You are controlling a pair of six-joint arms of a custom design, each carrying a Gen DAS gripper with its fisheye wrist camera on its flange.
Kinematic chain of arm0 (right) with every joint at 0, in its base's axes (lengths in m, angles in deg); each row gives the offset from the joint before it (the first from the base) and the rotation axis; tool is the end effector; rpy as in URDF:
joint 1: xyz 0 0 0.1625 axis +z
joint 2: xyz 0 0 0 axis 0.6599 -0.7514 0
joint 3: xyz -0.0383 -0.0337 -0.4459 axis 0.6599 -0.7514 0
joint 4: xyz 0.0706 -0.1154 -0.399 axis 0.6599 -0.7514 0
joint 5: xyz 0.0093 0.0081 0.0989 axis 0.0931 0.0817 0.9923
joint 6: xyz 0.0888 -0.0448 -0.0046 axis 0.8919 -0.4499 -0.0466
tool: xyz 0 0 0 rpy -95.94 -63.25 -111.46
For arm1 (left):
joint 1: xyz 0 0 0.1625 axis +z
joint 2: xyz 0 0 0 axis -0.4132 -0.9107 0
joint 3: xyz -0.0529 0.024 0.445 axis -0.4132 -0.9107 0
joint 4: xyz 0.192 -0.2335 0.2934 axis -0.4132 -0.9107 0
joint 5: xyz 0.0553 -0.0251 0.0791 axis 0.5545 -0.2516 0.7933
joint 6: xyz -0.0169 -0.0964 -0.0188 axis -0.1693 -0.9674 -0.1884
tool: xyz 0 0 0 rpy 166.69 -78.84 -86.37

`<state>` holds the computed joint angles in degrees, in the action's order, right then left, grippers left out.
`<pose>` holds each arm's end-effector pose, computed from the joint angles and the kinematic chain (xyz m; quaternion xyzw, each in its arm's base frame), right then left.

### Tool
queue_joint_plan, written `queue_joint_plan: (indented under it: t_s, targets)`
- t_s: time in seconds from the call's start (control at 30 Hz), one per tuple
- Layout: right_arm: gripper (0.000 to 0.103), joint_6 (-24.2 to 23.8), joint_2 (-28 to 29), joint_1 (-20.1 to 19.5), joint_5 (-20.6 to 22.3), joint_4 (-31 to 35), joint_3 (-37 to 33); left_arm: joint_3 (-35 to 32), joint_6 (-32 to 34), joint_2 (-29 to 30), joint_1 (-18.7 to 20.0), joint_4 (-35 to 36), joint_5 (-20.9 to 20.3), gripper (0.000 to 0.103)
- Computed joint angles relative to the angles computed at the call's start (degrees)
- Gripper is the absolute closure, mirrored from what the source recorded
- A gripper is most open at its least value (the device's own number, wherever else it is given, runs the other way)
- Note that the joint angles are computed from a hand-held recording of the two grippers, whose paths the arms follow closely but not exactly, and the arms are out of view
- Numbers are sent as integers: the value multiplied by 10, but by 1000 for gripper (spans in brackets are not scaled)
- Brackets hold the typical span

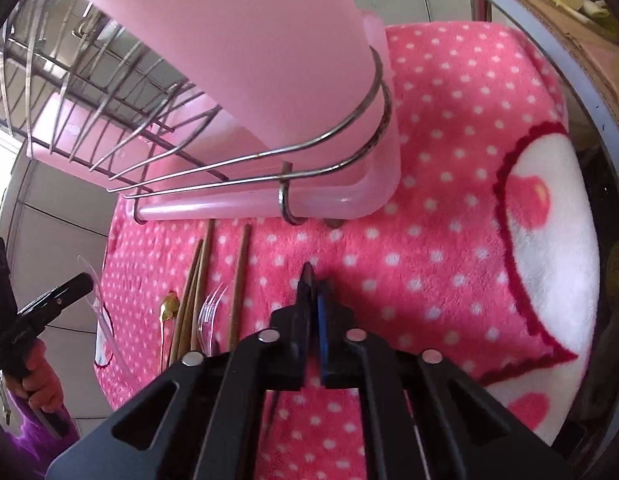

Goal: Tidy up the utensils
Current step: 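Grasp the clear plastic spoon with the left tool while the right tool grasps the black spoon, then lift both spoons and drop them into the tall pink cup, opening both tools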

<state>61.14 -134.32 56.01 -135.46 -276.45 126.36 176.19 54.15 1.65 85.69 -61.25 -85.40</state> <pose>0.1551 -0.4719 0.0701 -0.0131 -0.9627 0.2022 0.1793 -0.0745 -0.4932 0.2512 0.2046 0.9546 -0.1422 0.1632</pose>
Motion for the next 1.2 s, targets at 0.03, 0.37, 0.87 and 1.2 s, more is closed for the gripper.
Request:
queue_joint_plan:
  t_s: [0.03, 0.37, 0.87, 1.2]
  targets:
    - [99, -3, 1, 5, -10, -13, 5, 4, 2, -1, -2, -8, 3, 101]
    - [99, -51, -27, 87, -48, -218, 77, 42, 31, -50, -40, -91, 10, 101]
    - [99, -284, -17, 230, -176, -515, -16, 18, 70, -78, -115, -242, 28, 101]
    - [99, -457, 29, 221, -140, -652, -133, -59, 89, -6, -106, -353, 34, 101]
